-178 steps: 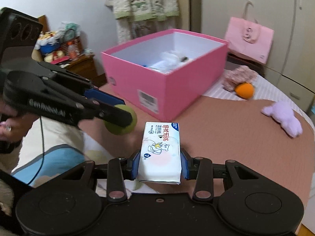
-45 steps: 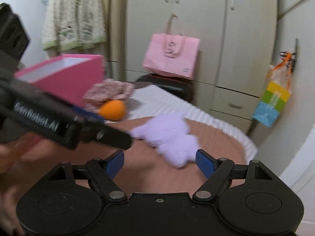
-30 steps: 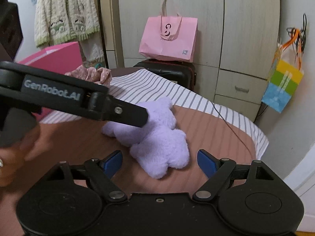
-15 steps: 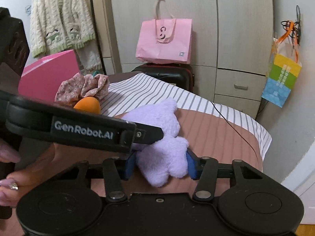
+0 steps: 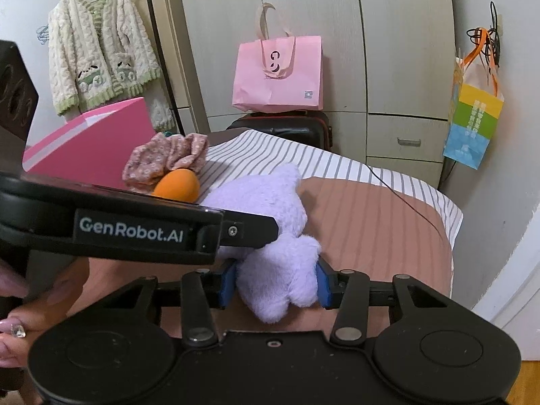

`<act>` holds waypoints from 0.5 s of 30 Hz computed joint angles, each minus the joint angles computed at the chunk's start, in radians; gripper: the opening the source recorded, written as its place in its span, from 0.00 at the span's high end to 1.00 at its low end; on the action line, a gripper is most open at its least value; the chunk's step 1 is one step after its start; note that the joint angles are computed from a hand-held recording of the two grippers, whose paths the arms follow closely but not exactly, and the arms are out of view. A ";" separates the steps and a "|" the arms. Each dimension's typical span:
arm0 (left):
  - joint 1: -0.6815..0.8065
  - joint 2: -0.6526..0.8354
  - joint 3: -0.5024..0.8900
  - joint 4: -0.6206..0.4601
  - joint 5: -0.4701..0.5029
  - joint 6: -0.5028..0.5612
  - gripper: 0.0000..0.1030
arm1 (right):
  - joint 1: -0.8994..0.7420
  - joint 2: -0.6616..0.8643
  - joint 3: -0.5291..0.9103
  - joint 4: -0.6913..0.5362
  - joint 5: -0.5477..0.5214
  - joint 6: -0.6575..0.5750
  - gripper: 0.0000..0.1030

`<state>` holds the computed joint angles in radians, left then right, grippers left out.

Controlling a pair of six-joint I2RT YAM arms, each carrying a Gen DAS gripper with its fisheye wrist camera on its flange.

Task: Organize soft objects
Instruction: 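Lift the lavender plush with both grippers and carry it over the pink box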

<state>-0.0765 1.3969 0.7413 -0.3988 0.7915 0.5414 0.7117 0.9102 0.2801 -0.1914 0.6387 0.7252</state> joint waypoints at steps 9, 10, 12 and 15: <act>0.136 -0.063 0.039 -0.272 0.011 0.234 0.51 | 0.247 0.096 0.136 -0.232 0.122 0.251 0.49; 0.158 -0.065 0.043 -0.301 0.017 0.268 0.51 | 0.275 0.116 0.152 -0.255 0.133 0.287 0.49; 0.209 -0.068 0.048 -0.364 0.034 0.344 0.51 | 0.330 0.156 0.182 -0.297 0.156 0.354 0.49; 0.283 -0.070 0.058 -0.460 0.062 0.474 0.51 | 0.410 0.214 0.232 -0.366 0.188 0.453 0.49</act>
